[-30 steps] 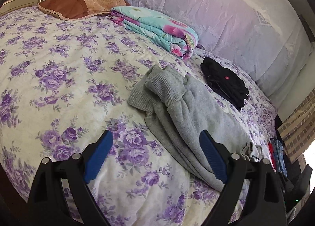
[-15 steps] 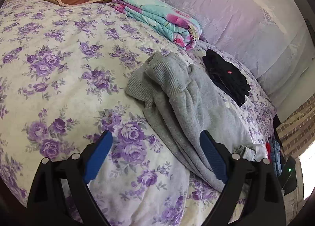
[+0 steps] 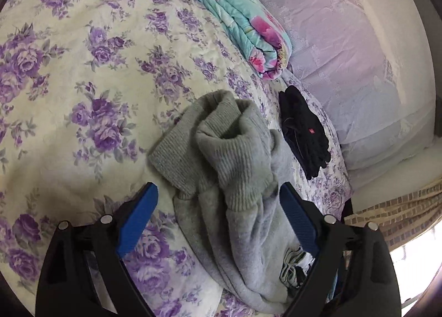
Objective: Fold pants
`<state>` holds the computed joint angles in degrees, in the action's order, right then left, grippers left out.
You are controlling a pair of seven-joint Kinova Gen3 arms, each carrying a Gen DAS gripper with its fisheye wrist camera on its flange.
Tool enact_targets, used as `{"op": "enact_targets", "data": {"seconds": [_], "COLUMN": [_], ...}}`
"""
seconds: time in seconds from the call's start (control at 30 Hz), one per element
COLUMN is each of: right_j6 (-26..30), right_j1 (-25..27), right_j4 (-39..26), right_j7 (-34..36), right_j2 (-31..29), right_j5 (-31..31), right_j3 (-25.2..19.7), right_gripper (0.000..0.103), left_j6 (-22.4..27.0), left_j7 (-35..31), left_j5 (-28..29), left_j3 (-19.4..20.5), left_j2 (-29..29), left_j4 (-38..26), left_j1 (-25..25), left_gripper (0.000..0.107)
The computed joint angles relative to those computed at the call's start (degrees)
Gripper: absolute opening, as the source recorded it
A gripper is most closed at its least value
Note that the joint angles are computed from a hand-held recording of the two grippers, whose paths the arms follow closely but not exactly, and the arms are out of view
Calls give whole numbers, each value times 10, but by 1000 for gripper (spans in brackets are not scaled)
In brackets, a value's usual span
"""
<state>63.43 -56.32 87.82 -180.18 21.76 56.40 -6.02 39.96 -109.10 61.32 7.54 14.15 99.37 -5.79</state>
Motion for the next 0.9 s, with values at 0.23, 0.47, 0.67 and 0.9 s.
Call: {"op": "enact_targets", "data": {"seconds": [0.23,0.47,0.67,0.9], "right_j6": [17,28,11,112], "right_j1": [67,96,72,48], "right_j4": [7,8,29,-33], "right_j7": [-21,-25,-61,-48], "right_j2": [-1,1,-10,29], "right_j5": [33,47,63,69], "right_j3": [-92,-133,-106,-108], "right_gripper": [77,78,78,84], "left_j6": [8,0,-12,-55], "left_j7": [-25,-89,-150,-167], "left_j5": [35,83,117,93], "left_j3": [6,18,5,-8], "left_j2": [20,28,-4,-57], "left_j4": [-12,-3,23,35], "left_j1": [-5,-17,-7,31], "left_gripper": [75,47,38,38]}}
